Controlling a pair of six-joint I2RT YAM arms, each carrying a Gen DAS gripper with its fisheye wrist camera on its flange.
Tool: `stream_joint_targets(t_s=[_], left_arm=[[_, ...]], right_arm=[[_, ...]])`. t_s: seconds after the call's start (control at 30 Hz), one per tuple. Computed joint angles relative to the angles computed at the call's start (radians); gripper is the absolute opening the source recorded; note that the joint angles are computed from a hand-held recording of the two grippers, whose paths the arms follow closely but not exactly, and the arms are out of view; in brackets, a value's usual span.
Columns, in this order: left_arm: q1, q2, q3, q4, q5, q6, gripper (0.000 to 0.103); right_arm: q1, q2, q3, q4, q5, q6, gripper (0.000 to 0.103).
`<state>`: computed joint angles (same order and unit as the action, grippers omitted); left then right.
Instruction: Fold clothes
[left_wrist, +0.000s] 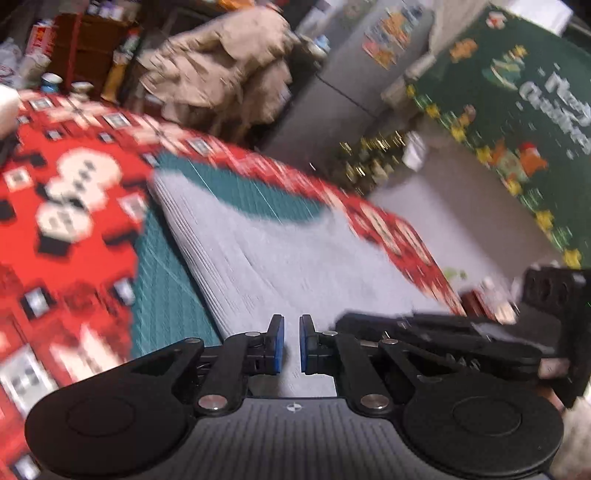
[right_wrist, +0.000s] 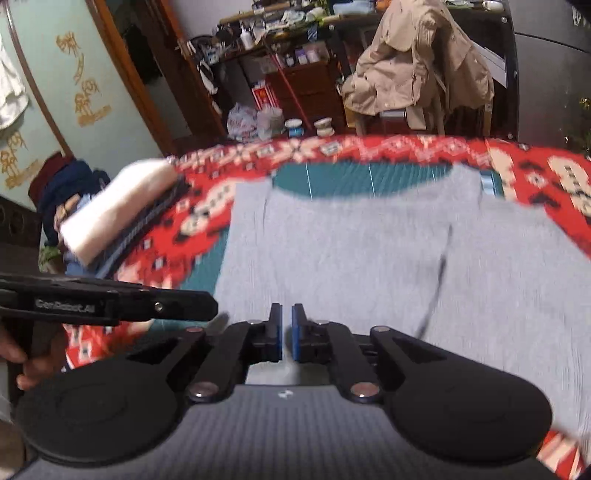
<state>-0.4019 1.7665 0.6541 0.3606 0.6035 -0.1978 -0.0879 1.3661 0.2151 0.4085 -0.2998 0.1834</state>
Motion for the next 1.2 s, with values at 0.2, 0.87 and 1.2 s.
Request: stream_joint_targets(t_s=[0.2, 0.87, 1.2], left_arm=[[0.062, 0.159, 0.195, 0.047, -0.041, -0.153, 0.007], [0.037, 0.302, 0.38, -0.049, -0.168, -0.11, 0.003], [0.077, 0.293, 0.364, -0.019, -0.09, -0.117, 0.003]], right_arm=[[0.074, 0.231, 0.233, 0.045, 0.056, 0.063, 0.005], [0.147, 0.61, 0.647, -0.048, 0.135, 0.13, 0.002], [0.091, 0.555, 0.58, -0.009, 0.128, 0.189, 0.002]])
